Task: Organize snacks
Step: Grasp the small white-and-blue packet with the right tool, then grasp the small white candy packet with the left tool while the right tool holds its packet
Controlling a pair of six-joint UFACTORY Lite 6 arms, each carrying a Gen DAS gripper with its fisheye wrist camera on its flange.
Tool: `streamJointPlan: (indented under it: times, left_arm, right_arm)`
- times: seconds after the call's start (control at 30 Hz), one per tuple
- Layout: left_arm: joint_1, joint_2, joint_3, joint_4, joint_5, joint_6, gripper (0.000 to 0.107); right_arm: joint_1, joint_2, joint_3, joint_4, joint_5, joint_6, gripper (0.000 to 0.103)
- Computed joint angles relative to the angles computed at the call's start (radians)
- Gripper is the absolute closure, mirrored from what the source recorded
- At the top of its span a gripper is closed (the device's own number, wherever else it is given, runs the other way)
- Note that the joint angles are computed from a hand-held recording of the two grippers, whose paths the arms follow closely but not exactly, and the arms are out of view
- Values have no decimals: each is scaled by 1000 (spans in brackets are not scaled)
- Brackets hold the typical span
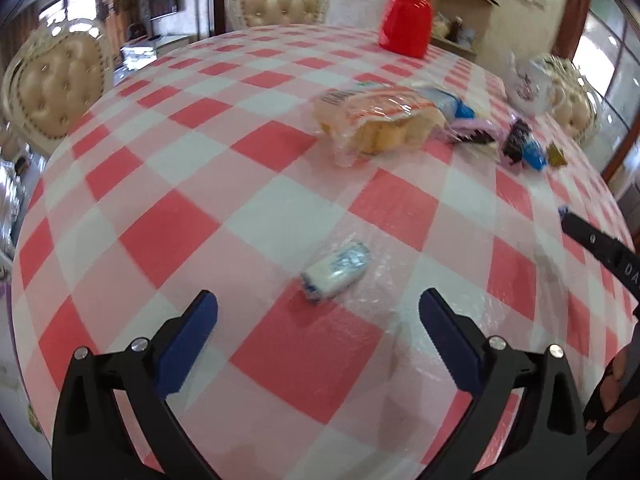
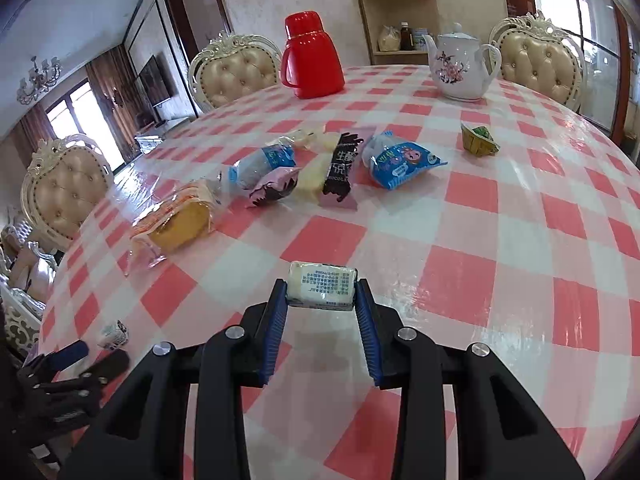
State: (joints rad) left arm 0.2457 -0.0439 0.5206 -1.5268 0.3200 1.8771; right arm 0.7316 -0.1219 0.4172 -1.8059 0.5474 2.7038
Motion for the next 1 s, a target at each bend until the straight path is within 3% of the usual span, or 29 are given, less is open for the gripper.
streamJointPlan:
  times: [0.1,0.2,0.23,0.47,1.0]
  left_arm:
    - [-26,5,3,-56,-10,63,22]
    - [-55,-32,-31,-166,-31,219,83]
    - [-43,-39,-40,-133,-1,216,93]
    - [123,-14,-19,88,204,57,93]
    - [273,-129,-108,171,314,82,93]
  right_arm:
    - [12,12,5,1,1,2,68]
    - [34,25,14,25,12,-16,68]
    - [43,26,13,29,16,-17,68]
    - [159,37,20,96,74,-43,68]
    - [365,-24,-40,128,173,83,68]
